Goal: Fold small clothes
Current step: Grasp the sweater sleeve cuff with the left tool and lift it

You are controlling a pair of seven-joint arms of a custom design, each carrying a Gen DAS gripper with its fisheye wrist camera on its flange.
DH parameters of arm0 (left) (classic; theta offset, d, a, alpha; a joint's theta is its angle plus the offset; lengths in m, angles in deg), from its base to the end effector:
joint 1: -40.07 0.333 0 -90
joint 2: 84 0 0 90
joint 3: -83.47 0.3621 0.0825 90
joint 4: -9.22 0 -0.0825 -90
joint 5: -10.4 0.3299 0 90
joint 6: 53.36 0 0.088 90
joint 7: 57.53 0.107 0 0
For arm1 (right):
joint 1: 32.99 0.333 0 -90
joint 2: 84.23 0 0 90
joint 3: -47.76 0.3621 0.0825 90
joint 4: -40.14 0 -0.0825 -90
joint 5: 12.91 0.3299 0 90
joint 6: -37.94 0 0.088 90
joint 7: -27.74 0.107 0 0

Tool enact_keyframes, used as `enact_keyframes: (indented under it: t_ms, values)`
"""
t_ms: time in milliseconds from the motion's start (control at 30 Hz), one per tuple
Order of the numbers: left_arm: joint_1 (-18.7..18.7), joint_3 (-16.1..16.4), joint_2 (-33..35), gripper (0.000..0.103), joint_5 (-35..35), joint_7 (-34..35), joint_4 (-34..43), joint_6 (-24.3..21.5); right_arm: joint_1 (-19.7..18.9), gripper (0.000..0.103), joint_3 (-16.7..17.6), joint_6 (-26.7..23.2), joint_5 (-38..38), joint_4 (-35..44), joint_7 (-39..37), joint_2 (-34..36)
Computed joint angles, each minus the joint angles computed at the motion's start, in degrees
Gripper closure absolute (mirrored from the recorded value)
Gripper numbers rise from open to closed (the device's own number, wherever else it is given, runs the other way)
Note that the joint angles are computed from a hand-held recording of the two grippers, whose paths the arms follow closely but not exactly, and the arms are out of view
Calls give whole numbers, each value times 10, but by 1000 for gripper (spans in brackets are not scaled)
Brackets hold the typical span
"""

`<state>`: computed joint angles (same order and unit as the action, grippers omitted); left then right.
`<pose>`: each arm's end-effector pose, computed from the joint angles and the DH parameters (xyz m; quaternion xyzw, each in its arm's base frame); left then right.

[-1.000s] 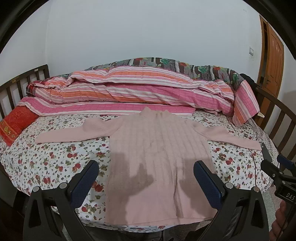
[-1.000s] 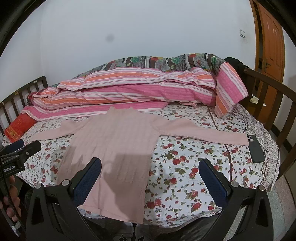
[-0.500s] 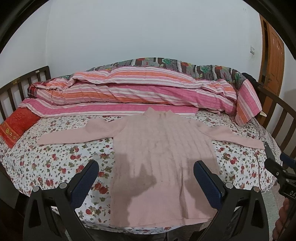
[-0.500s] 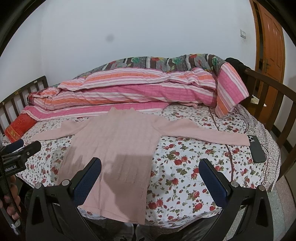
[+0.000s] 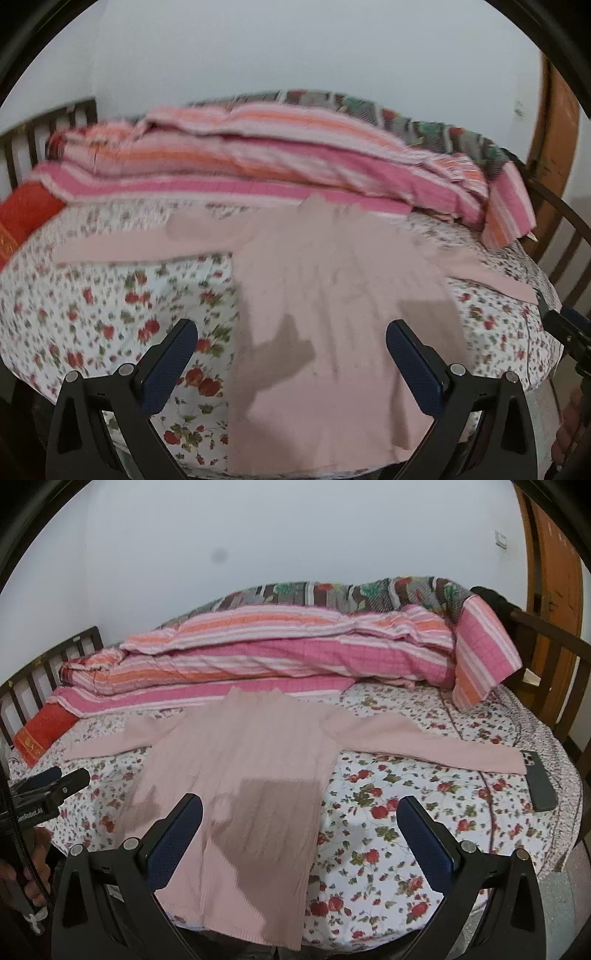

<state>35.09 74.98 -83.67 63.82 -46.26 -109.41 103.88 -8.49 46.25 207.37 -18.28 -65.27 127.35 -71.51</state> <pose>0.5185 -0.1568 0.5636 -0.7528 0.5075 -0.2988 0.2941 0.5753 0.2529 0.5868 -0.7309 0.5273 -0.2341 0.3647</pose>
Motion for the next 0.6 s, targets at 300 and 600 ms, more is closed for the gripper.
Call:
enact_keyframes:
  t_ms: [300, 600]
  values:
    - [71, 65, 44, 2, 6, -97, -65, 193, -16, 0, 21, 48, 40, 44, -34, 76]
    - [120, 161, 84, 7, 207, -316, -29, 206, 24, 1, -18, -7, 61, 132, -71, 150]
